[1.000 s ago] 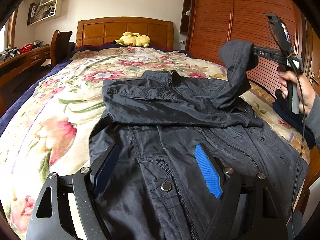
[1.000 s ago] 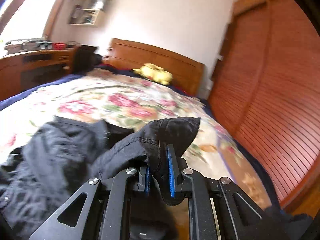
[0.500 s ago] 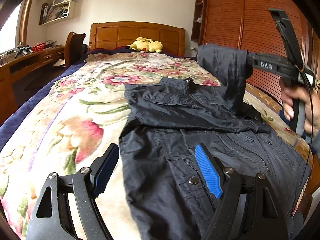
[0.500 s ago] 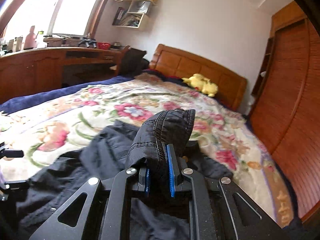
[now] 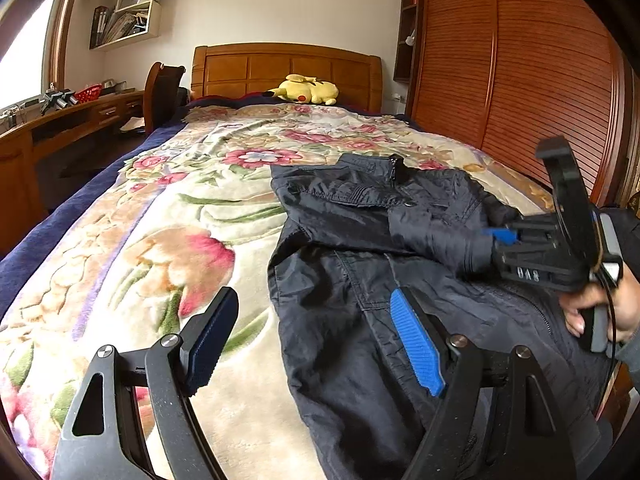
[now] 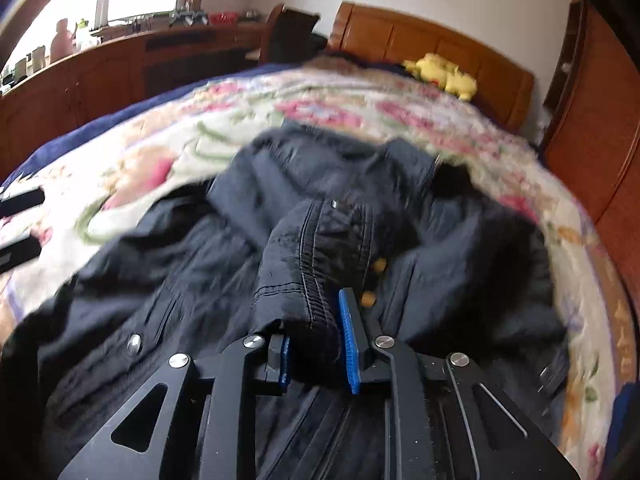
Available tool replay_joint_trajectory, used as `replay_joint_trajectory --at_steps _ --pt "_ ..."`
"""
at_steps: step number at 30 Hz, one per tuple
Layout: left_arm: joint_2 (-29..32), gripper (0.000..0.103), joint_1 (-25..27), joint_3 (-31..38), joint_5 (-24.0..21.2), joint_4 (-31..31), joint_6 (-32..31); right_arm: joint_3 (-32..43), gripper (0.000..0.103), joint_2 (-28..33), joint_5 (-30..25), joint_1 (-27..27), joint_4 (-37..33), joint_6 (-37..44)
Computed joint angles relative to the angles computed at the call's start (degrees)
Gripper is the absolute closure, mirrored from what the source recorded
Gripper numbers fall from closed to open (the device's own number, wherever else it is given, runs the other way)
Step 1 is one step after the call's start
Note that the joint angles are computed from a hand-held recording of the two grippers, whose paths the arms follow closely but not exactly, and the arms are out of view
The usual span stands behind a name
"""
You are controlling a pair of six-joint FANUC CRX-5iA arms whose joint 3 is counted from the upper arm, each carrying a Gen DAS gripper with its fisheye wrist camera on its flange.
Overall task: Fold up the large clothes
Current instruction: 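Lay the sleeve over the jacket front and open the right tool, then move the left tool to the jacket's side edge and close on it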
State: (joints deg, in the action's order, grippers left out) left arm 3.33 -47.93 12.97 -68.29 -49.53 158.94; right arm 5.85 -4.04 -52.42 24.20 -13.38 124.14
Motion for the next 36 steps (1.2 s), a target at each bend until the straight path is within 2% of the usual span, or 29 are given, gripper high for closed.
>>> replay_joint_trajectory --at_steps 2,4,7,8,11,15,21,27,31,36 --pt "0.0 0.024 0.0 0.0 -0.1 0.0 0.0 1.3 0.074 0.8 -0.8 -0.8 1.1 0.6" --pt "0.0 0.024 -0.1 0.0 -0.2 -0.1 0.1 0.1 0.058 -0.2 -0.5 -0.7 3.0 -0.3" --pt "0.0 0.024 -0.2 0.0 -0.4 -0.3 0.1 -0.6 0.047 -0.5 -0.8 -0.9 4.5 -1.6" --pt "0.1 0.024 -0.2 0.1 -0.4 -0.3 0.1 -1.1 0.046 -1.0 -1.6 -1.7 3.6 -1.0" --pt "0.1 0.024 -0.2 0.1 -0.5 -0.3 0.0 -1.5 0.045 -2.0 -2.6 -2.7 2.3 -0.8" --pt "0.2 0.024 -0.3 0.1 -0.6 -0.4 0.0 -0.3 0.045 -2.3 -5.2 -6.2 -3.2 2.5" --pt "0.7 0.024 -0.4 0.7 -0.3 -0.4 -0.3 -4.9 0.045 -5.5 -0.2 -9.2 -6.5 4.7" --pt "2.1 0.024 -1.7 2.8 -1.6 -1.4 -0.8 -5.4 0.045 -4.5 1.5 -13.1 -12.2 4.5" --pt "2.6 0.024 -3.0 3.9 -2.0 -2.3 -1.6 -6.9 0.045 -3.5 4.2 -13.1 -12.4 5.2" --pt "3.8 0.024 -5.6 6.4 -4.8 -4.6 -2.2 -4.3 0.045 -1.1 0.5 -17.2 -18.9 6.1"
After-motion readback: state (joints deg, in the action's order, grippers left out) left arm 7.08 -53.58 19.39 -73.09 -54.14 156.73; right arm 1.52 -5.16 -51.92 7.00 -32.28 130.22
